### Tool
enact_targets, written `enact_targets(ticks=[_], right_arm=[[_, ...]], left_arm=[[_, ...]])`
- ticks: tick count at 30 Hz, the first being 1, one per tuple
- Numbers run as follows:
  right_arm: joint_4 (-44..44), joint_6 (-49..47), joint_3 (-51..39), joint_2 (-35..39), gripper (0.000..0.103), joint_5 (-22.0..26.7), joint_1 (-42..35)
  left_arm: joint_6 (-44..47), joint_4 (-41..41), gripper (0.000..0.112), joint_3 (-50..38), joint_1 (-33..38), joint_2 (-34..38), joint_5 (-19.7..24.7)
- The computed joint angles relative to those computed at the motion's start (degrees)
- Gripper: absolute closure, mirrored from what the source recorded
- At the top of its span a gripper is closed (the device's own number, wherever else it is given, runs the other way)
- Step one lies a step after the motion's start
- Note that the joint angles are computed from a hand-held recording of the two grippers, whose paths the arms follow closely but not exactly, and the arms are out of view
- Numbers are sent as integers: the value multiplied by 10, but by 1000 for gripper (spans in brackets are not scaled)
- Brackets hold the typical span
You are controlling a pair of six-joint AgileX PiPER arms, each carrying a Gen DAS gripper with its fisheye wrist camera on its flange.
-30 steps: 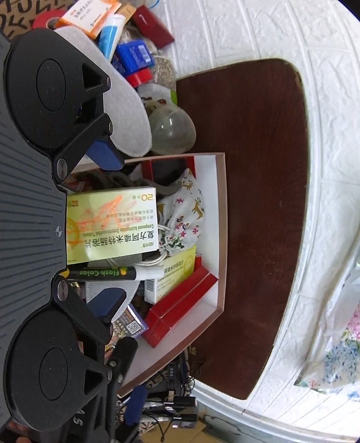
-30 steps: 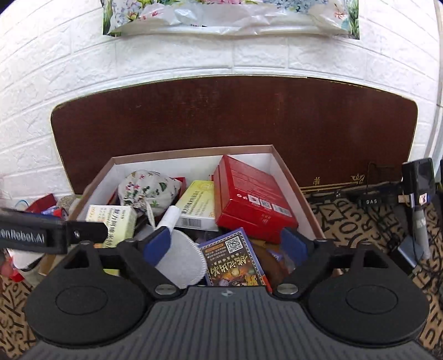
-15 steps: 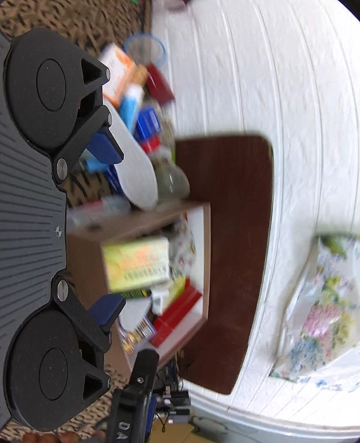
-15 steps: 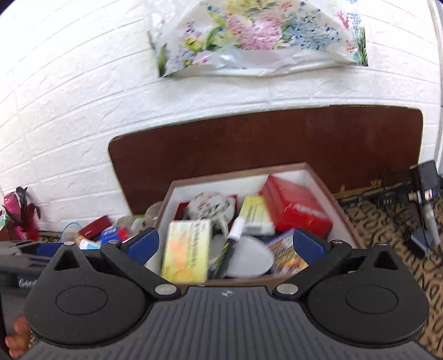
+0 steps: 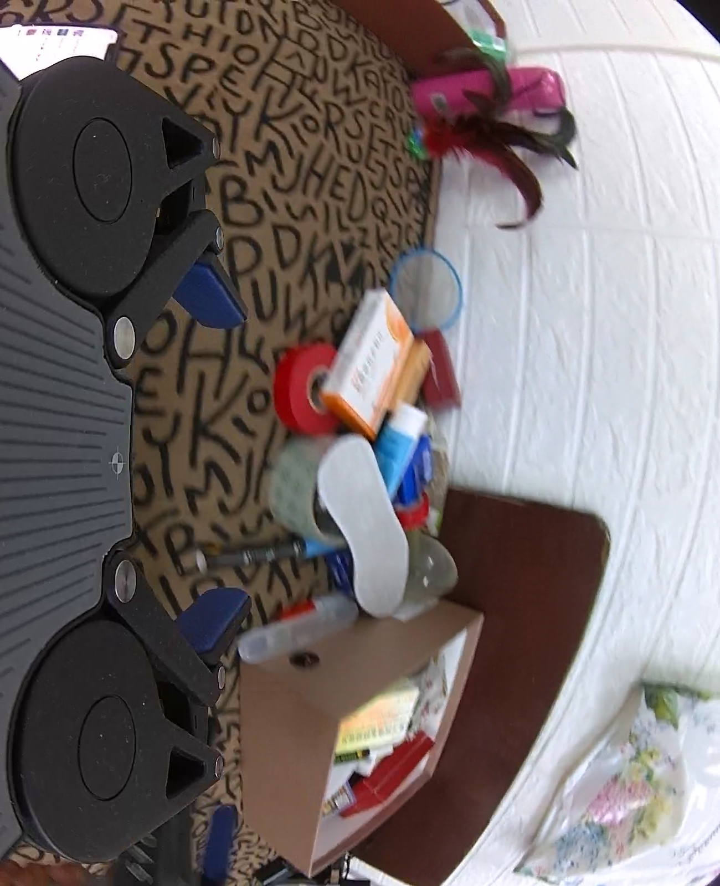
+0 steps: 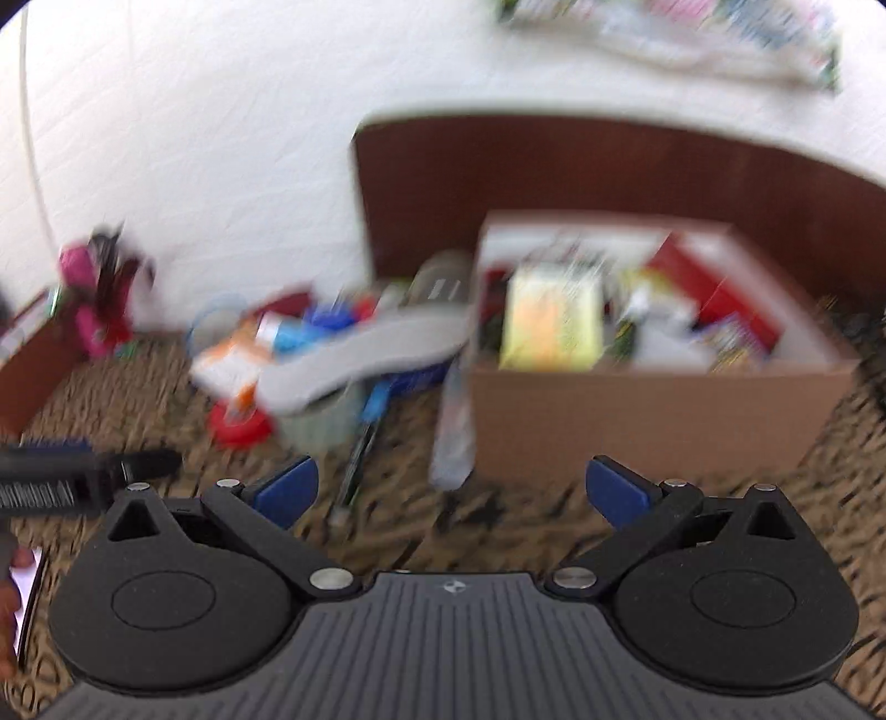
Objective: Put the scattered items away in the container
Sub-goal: 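Grasp the red tape roll with the left tool while the right tool grasps the blue marker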
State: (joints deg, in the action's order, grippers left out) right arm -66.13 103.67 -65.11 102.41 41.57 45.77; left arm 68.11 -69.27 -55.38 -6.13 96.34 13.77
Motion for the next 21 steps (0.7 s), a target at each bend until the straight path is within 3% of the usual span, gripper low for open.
enact_targets(ticks=[4, 8, 10, 13, 16, 18, 21], right_arm=[[88, -66, -39, 64, 11, -61, -17], [135, -108, -58, 94, 18, -121, -34], [130, -108, -76, 110, 18, -117, -33], [131, -123, -101, 127, 22, -117, -42], [164, -164, -126, 150, 32, -140, -63], [198, -206, -144, 168, 41, -157, -76], [223, -243, -177, 199, 44, -160, -85]], left_arm=[[52, -37, 14, -11, 22, 31, 20], [26, -20, 21, -53, 34, 80, 32], [-3, 3, 26, -79, 36, 106, 31], [-68, 68, 33, -127, 34, 150, 20], [-172, 156, 45, -194, 37, 201, 29], [-233, 201, 48, -243, 42, 236, 44], [-333, 281, 52, -308, 42, 282, 51]])
